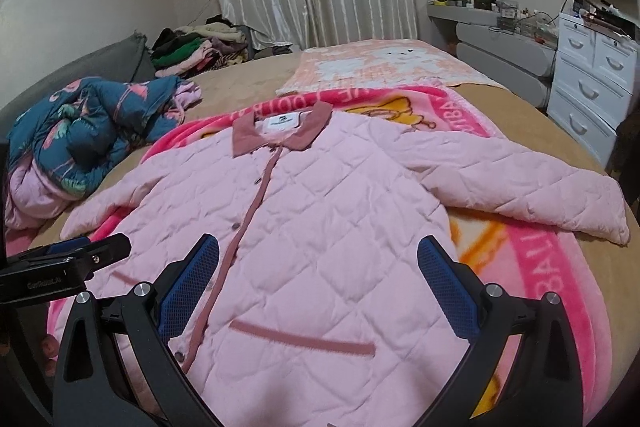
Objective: Fold large clothes
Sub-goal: 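Move the right tool toward the cuff of the sleeve nearest it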
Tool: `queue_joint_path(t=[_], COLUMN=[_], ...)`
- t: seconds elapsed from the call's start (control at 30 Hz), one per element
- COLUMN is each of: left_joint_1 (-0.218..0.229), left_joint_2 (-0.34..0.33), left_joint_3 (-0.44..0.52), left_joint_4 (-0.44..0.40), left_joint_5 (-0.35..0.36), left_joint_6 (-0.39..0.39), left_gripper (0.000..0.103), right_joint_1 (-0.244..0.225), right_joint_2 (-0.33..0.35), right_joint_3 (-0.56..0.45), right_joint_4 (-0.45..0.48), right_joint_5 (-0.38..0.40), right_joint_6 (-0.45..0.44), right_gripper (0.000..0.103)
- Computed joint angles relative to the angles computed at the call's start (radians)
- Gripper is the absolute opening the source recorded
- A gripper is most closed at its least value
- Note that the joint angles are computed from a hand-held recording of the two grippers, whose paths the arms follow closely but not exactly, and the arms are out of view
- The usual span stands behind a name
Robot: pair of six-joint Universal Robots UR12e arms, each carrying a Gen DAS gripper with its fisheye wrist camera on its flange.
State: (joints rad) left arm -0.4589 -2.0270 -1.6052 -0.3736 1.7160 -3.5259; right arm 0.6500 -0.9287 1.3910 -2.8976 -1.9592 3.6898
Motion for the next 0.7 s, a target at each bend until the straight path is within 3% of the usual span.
queue_joint_path(t=[0.7], left_joint_1=[-0.02], left_joint_2=[-0.114], left_joint_3=[0.193], left_joint_4=[-0.111], left_joint_5=[-0.032], left_joint_6=[0.03], left_gripper=[0.094], right_joint_1=[-0.089], right_joint_2=[-0.039], right_joint_3=[0.085], right_joint_4=[0.013], right_joint_5=[-0.086], right_joint_6=[0.169], right_gripper=[0.099])
